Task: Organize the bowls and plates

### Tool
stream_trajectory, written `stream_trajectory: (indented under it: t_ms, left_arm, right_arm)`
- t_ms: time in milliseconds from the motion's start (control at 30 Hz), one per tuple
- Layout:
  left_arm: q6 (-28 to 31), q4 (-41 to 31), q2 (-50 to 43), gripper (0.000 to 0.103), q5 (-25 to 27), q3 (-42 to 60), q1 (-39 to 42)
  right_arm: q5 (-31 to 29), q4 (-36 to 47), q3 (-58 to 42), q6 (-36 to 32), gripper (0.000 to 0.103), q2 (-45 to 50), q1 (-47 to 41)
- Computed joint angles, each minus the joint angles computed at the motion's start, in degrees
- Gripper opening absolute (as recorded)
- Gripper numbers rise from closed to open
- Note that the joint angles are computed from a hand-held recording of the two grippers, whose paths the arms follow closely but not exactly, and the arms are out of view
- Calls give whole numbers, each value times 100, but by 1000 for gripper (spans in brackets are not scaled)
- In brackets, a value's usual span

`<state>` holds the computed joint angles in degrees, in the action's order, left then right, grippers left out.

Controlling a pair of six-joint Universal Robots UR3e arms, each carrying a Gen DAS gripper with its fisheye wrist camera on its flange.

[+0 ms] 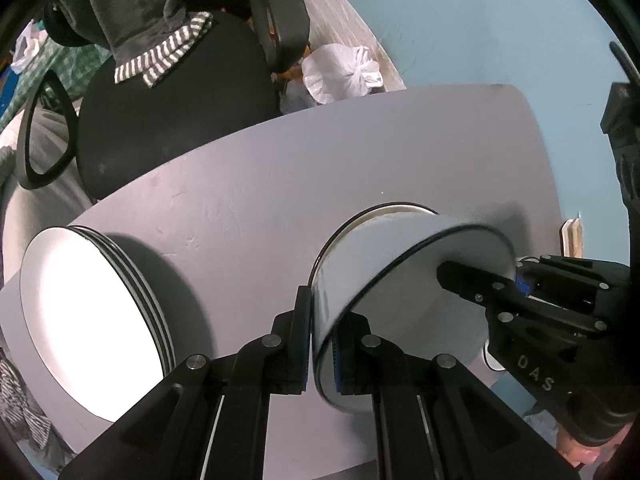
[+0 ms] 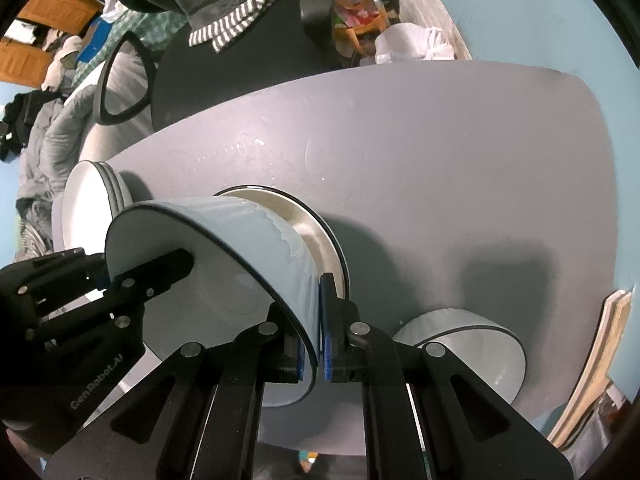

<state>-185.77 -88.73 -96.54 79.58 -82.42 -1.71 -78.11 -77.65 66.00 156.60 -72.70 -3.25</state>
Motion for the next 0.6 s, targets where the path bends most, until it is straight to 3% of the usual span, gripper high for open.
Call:
stream_trajectory:
  t_ms: [167, 433, 600]
  left_arm:
    - [60, -221, -330, 10, 244, 368, -151]
    - [12, -347, -401, 32, 390, 370, -247]
    - [-115, -259, -151, 41, 274, 166, -61]
  right_arm:
    - [-121, 210, -255, -53, 11, 154, 54]
    - [-200, 499, -583, -171, 12, 314, 83]
    - [-96, 752, -797, -271, 19, 382, 12]
